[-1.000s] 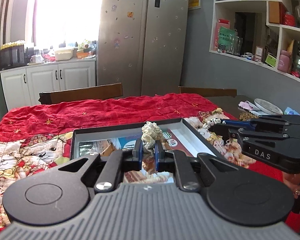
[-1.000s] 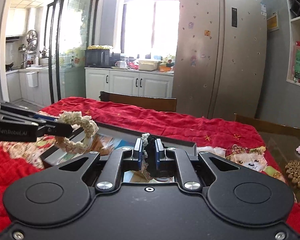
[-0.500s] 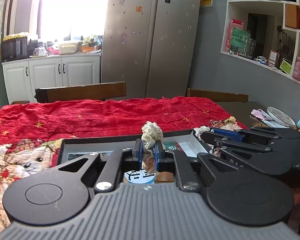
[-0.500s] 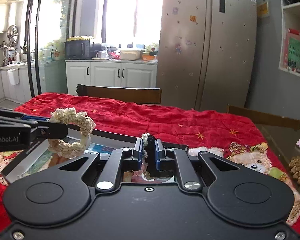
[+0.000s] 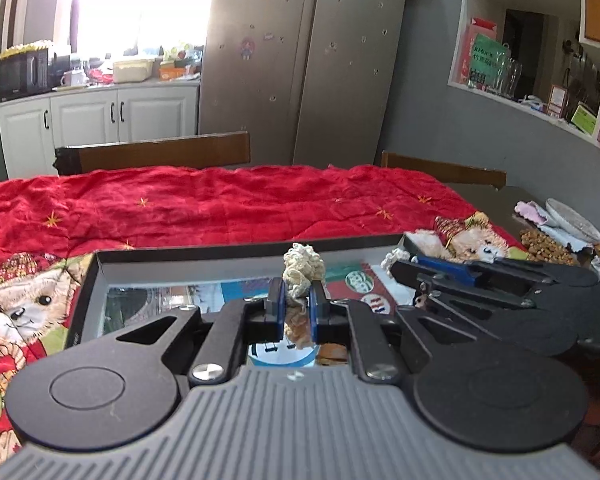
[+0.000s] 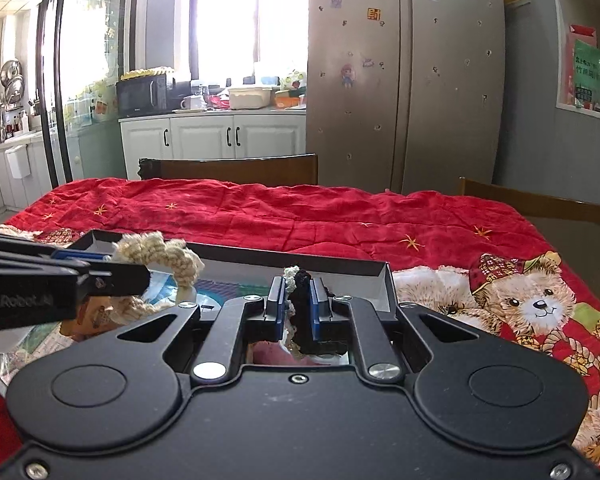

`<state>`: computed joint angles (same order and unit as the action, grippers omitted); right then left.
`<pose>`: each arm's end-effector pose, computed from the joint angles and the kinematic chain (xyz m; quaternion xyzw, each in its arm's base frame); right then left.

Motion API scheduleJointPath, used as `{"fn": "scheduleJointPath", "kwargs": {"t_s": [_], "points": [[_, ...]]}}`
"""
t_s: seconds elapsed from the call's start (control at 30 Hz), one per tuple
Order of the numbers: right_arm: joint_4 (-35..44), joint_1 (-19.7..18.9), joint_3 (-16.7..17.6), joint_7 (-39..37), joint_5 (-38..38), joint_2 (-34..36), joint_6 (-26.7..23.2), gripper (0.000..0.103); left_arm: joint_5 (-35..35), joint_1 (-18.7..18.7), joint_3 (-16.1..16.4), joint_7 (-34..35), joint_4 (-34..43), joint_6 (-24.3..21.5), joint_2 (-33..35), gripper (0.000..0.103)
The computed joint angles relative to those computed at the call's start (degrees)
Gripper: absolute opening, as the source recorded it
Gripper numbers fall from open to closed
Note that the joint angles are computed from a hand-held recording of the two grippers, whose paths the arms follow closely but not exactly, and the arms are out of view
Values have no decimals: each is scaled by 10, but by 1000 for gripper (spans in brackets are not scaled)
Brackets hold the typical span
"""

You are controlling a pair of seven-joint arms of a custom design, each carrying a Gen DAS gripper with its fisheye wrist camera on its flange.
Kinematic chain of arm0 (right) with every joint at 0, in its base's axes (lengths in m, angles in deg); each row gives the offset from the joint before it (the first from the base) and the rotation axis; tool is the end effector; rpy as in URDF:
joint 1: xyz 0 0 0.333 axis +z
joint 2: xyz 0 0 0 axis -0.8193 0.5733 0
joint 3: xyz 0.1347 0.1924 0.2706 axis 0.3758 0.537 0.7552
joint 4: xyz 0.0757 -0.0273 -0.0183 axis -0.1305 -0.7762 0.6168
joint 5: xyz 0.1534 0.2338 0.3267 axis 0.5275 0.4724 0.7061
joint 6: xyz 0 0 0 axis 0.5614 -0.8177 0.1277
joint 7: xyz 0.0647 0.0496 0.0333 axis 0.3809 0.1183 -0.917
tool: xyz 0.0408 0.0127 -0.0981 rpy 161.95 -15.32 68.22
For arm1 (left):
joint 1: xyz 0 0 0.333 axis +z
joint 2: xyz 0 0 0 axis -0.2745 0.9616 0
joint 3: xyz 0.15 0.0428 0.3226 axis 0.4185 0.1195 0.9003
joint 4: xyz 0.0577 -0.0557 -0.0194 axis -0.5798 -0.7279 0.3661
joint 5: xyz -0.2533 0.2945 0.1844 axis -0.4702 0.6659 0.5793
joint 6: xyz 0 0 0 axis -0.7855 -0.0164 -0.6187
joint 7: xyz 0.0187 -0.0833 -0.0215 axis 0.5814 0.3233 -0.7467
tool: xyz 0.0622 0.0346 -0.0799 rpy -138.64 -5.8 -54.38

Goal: Organize objects
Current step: 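Lift and carry both held scrunchies over the black box, then open the left gripper dropping the cream scrunchie while the right lowers the black scrunchie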

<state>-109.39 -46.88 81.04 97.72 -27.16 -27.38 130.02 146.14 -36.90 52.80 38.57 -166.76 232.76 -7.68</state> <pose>0.6395 0.1619 0.4619 -0.6675 0.5304 -0.3288 0.4063 0.6193 -0.3629 0.4846 -0.5691 0.6601 -0.4166 0.2585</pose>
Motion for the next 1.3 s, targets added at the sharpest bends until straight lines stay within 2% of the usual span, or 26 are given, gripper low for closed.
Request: {"fn": "scheduleJointPath", "kwargs": {"t_s": [0.13, 0.33, 0.53, 0.7, 0.83, 0.93, 1.1, 1.3], "points": [[5, 4, -3, -6, -2, 7, -4, 12, -27, 5, -7, 29, 1, -4, 9, 14], [13, 45, -39, -46, 46, 13, -21, 12, -69, 7, -12, 78, 2, -18, 17, 14], [16, 39, -30, -67, 62, 14, -39, 12, -104, 4, -14, 111, 2, -39, 21, 15], [25, 101, -90, -96, 102, 17, -59, 12, -123, 3, -15, 130, 2, -50, 22, 15], [29, 122, -112, -110, 118, 17, -73, 13, -133, 2, -17, 141, 3, -61, 23, 15], [32, 165, -159, -111, 121, 18, -90, 13, -141, 2, -18, 149, 4, -64, 25, 16], [33, 168, -166, -99, 112, 17, -103, 13, -142, 0, -16, 150, 5, -66, 25, 16], [32, 207, -212, -68, 79, 17, -118, 15, -146, 0, -16, 153, 5, -69, 25, 19]]}}
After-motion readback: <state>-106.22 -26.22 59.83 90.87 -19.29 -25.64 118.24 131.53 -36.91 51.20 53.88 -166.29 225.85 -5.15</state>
